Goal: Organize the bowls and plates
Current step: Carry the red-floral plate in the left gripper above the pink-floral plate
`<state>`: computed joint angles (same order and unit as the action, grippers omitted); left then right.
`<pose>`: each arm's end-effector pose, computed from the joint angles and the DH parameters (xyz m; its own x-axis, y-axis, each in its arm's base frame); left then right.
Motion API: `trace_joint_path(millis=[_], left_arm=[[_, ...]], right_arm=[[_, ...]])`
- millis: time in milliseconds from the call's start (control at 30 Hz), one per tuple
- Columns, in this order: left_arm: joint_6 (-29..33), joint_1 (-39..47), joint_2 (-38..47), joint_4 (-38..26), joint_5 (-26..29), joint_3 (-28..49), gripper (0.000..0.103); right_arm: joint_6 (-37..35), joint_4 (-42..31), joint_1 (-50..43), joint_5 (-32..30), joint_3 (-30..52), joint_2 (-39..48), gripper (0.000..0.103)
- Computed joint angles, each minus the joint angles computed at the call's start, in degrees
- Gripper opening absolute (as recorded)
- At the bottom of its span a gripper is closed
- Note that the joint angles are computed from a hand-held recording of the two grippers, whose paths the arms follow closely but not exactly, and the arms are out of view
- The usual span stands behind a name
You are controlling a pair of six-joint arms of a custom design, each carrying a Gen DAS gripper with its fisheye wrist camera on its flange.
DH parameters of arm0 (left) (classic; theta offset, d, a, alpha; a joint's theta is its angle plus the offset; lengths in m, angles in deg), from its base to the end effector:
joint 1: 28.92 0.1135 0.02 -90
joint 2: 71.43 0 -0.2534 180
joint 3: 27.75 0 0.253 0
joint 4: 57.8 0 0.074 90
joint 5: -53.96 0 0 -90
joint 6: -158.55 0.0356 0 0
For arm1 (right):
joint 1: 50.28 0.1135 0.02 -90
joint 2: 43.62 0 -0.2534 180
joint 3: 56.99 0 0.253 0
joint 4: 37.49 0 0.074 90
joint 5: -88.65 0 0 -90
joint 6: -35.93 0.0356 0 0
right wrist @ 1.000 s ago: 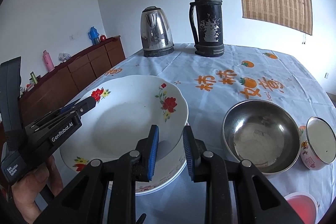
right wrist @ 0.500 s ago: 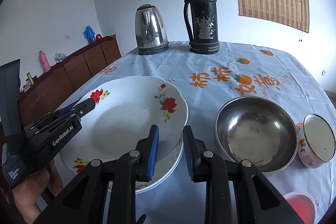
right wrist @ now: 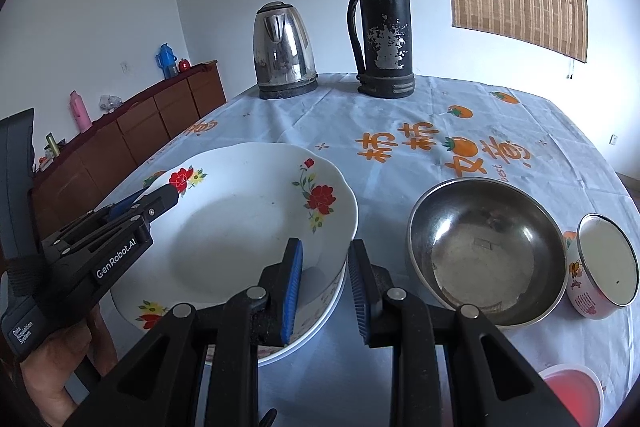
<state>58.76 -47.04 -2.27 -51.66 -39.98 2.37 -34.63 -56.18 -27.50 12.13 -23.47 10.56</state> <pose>0.2082 -0.0656 0.1315 -0.5522 0.0022 -0.8337 0.1639 0.9808 -0.1060 0.1806 0.0669 0.1608 -0.6213 0.0901 -0.7784 -0.0038 0.9930 0.1180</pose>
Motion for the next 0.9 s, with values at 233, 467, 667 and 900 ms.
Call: trace_joint_path(millis=[233,467,667,900], left_arm=[[0.1,-1.0,1.5,0.4,-1.0,0.3,0.021],[0.0,-1.1,2.0,0.2,-1.2,0.6,0.021],[0.3,-1.5,2.8,0.2,-1.7,0.8,0.021],[0.5,-1.5,3.2,0.5,-1.7,0.5,0.021]], right_arm=[[0.1,0.2,0.0,0.4,0.2,0.9,0.026],[-0.1,0.8,-0.1,0.5,0.1,1.7,0.026],[-0.2,1.0,0.8,1.9,0.3,2.5,0.026],[-0.1,1.5,0.8,2.0,0.2,3.3,0.026]])
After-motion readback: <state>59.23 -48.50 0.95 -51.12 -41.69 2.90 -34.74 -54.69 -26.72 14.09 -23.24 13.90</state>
